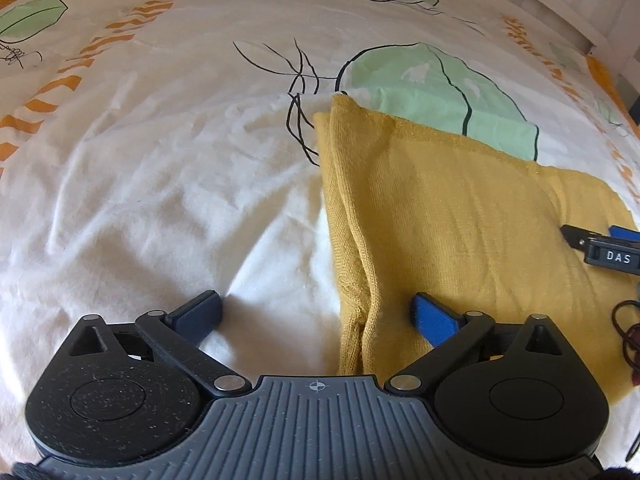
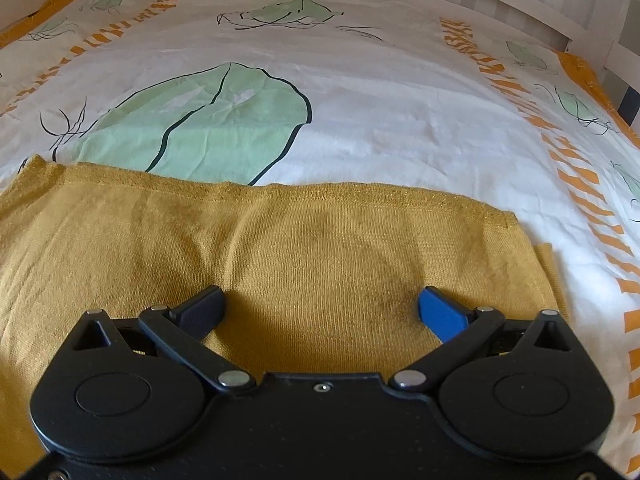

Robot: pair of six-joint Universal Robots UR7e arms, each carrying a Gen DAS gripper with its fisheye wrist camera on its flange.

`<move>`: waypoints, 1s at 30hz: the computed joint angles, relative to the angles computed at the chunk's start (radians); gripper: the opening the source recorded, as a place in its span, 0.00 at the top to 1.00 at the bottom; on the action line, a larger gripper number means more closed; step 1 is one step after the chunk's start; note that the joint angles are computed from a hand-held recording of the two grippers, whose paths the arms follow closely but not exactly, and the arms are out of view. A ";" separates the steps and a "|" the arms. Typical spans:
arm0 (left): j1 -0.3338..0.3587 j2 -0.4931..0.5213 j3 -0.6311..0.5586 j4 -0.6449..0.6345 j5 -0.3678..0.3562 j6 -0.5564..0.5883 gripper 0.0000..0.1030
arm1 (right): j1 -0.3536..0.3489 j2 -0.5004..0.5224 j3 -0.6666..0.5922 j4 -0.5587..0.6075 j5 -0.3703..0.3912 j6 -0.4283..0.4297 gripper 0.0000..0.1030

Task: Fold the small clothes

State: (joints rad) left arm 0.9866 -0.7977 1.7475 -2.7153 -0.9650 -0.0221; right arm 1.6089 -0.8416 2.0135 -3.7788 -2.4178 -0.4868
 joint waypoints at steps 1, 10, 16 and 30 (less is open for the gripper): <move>-0.001 0.001 0.000 -0.003 0.003 0.001 0.01 | 0.000 0.000 0.000 0.001 0.000 0.000 0.00; -0.007 0.007 0.020 -0.053 0.021 0.003 0.00 | -0.006 0.012 0.008 -0.057 0.021 -0.025 0.00; -0.003 0.001 -0.001 0.002 0.003 -0.009 0.01 | 0.001 -0.011 0.010 -0.010 0.015 -0.018 0.01; 0.001 -0.009 0.009 -0.016 -0.011 -0.034 0.02 | 0.089 -0.017 0.195 -0.116 -0.031 -0.042 0.01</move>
